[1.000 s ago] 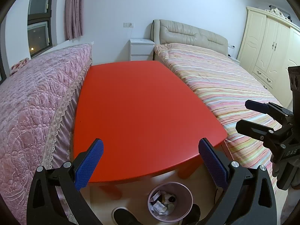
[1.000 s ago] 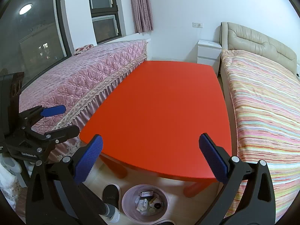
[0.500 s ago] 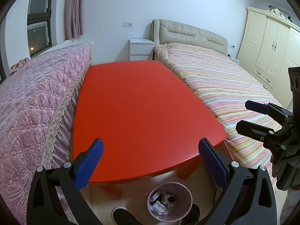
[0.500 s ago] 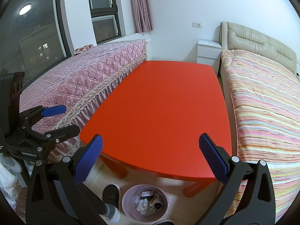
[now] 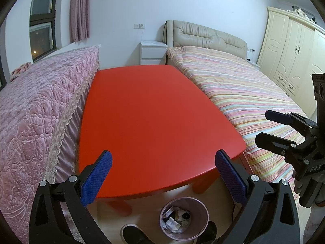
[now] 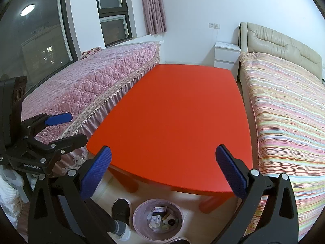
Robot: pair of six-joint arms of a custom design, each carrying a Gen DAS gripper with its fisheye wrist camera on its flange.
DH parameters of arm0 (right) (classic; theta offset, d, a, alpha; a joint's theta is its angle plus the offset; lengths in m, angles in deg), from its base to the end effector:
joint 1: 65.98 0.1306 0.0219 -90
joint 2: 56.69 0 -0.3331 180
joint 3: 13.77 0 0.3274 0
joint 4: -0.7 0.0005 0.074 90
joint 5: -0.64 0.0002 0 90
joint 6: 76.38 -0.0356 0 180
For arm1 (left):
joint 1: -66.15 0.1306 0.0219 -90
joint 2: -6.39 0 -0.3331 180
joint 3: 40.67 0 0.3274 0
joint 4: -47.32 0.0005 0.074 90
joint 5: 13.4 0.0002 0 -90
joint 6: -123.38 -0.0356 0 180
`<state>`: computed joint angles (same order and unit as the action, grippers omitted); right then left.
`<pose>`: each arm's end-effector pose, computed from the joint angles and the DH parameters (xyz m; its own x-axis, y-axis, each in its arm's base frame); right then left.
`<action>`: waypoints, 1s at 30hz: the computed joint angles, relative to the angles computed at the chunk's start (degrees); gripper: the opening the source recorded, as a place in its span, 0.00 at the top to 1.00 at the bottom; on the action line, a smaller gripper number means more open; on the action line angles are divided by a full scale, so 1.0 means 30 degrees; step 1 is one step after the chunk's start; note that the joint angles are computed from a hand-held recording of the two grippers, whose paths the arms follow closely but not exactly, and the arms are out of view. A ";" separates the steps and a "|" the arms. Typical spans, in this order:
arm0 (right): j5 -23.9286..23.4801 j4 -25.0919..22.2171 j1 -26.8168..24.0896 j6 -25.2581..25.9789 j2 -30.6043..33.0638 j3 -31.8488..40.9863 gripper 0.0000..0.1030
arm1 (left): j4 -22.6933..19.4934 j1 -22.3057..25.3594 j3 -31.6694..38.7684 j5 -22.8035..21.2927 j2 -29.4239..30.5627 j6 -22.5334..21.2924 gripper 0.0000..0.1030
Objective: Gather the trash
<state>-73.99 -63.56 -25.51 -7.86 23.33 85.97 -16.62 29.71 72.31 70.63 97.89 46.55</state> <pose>0.2723 0.2192 0.4930 -0.6731 -0.1101 -0.7313 -0.2532 0.9634 0.0880 0.3365 -0.2444 0.5095 -0.6493 0.1978 -0.7343 0.3914 0.9148 -0.0997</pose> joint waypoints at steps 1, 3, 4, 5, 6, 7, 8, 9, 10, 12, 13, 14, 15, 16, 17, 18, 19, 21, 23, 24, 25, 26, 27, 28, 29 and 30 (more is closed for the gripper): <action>0.0019 0.0013 0.0012 -0.0016 0.0002 -0.0003 0.03 | 0.0000 0.0006 -0.0001 0.0024 -0.0003 0.0002 0.06; 0.0007 0.0035 0.0025 -0.0018 -0.0010 -0.0021 0.03 | 0.0028 0.0014 -0.0042 0.0019 -0.0009 0.0000 0.06; 0.0032 0.0028 0.0029 -0.0026 0.0009 -0.0008 0.03 | 0.0026 0.0018 -0.0031 0.0044 -0.0004 0.0005 0.06; 0.0038 0.0035 0.0033 -0.0035 -0.0002 -0.0029 0.03 | 0.0036 0.0016 -0.0052 0.0024 0.0013 0.0004 0.06; 0.0027 0.0025 0.0033 -0.0062 0.0006 -0.0021 0.03 | 0.0037 0.0020 -0.0051 0.0028 0.0011 -0.0002 0.06; 0.0029 0.0008 0.0035 -0.0047 0.0020 0.0012 0.03 | 0.0037 0.0020 -0.0051 0.0028 0.0011 -0.0002 0.06; 0.0039 -0.0008 0.0042 -0.0055 0.0016 0.0013 0.03 | 0.0048 0.0030 -0.0058 0.0064 0.0006 0.0019 0.06; 0.0032 -0.0002 0.0035 -0.0055 0.0026 0.0025 0.03 | 0.0070 0.0038 -0.0080 0.0072 -0.0002 0.0026 0.06; 0.0028 -0.0008 0.0035 -0.0049 0.0027 0.0032 0.03 | 0.0106 0.0076 -0.0137 0.0103 -0.0020 0.0014 0.06; 0.0048 -0.0006 0.0036 -0.0035 0.0034 0.0036 0.03 | 0.0122 0.0088 -0.0150 0.0121 -0.0027 -0.0007 0.06; 0.0034 0.0009 0.0034 -0.0041 0.0029 0.0028 0.03 | 0.0122 0.0088 -0.0150 0.0121 -0.0027 -0.0007 0.06; 0.0046 0.0014 0.0039 -0.0041 0.0023 0.0018 0.03 | 0.0122 0.0092 -0.0154 0.0118 -0.0026 -0.0003 0.06; 0.0041 0.0000 0.0038 -0.0047 0.0033 0.0030 0.03 | 0.0105 0.0094 -0.0135 0.0133 -0.0016 0.0004 0.06; 0.0041 0.0000 0.0038 -0.0047 0.0033 0.0030 0.03 | 0.0115 0.0105 -0.0166 0.0161 -0.0033 -0.0012 0.06; 0.0031 -0.0008 0.0035 -0.0047 0.0037 0.0042 0.03 | 0.0128 0.0096 -0.0165 0.0150 -0.0003 -0.0027 0.06; 0.0031 -0.0008 0.0035 -0.0047 0.0037 0.0042 0.03 | 0.0121 0.0097 -0.0162 0.0164 0.0009 -0.0037 0.06; 0.0022 -0.0026 0.0034 -0.0058 0.0045 0.0049 0.03 | 0.0117 0.0099 -0.0151 0.0176 0.0025 -0.0040 0.06; -0.0002 0.0009 0.0033 -0.0073 0.0070 0.0023 0.03 | 0.0102 0.0100 -0.0123 0.0191 0.0057 -0.0039 0.06; -0.0018 -0.0003 0.0041 -0.0089 0.0065 0.0012 0.03 | 0.0102 0.0110 -0.0123 0.0264 0.0072 -0.0046 0.06; -0.0025 0.0021 0.0029 -0.0064 0.0056 -0.0009 0.03 | 0.0111 0.0116 -0.0147 0.0274 0.0065 -0.0065 0.06; -0.0029 0.0033 0.0022 -0.0052 0.0055 -0.0018 0.03 | 0.0113 0.0124 -0.0147 0.0299 0.0074 -0.0078 0.06; -0.0026 0.0033 0.0025 -0.0062 0.0044 -0.0035 0.03 | 0.0076 0.0096 -0.0075 0.0299 0.0131 -0.0059 0.06; -0.0011 0.0030 0.0031 -0.0080 0.0043 -0.0039 0.03 | 0.0075 0.0096 -0.0077 0.0316 0.0136 -0.0047 0.06; -0.0023 0.0023 0.0020 -0.0064 0.0057 -0.0011 0.03 | 0.0079 0.0100 -0.0074 0.0332 0.0145 -0.0045 0.06; -0.0013 0.0024 0.0030 -0.0084 0.0045 -0.0028 0.03 | 0.0069 0.0105 -0.0069 0.0327 0.0151 -0.0043 0.06; -0.0021 0.0032 0.0026 -0.0081 0.0042 -0.0036 0.03 | 0.0079 0.0116 -0.0079 0.0360 0.0144 -0.0037 0.06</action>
<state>-74.06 -63.46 -25.44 -8.10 23.45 85.86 -16.38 30.06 72.07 71.71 98.32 46.44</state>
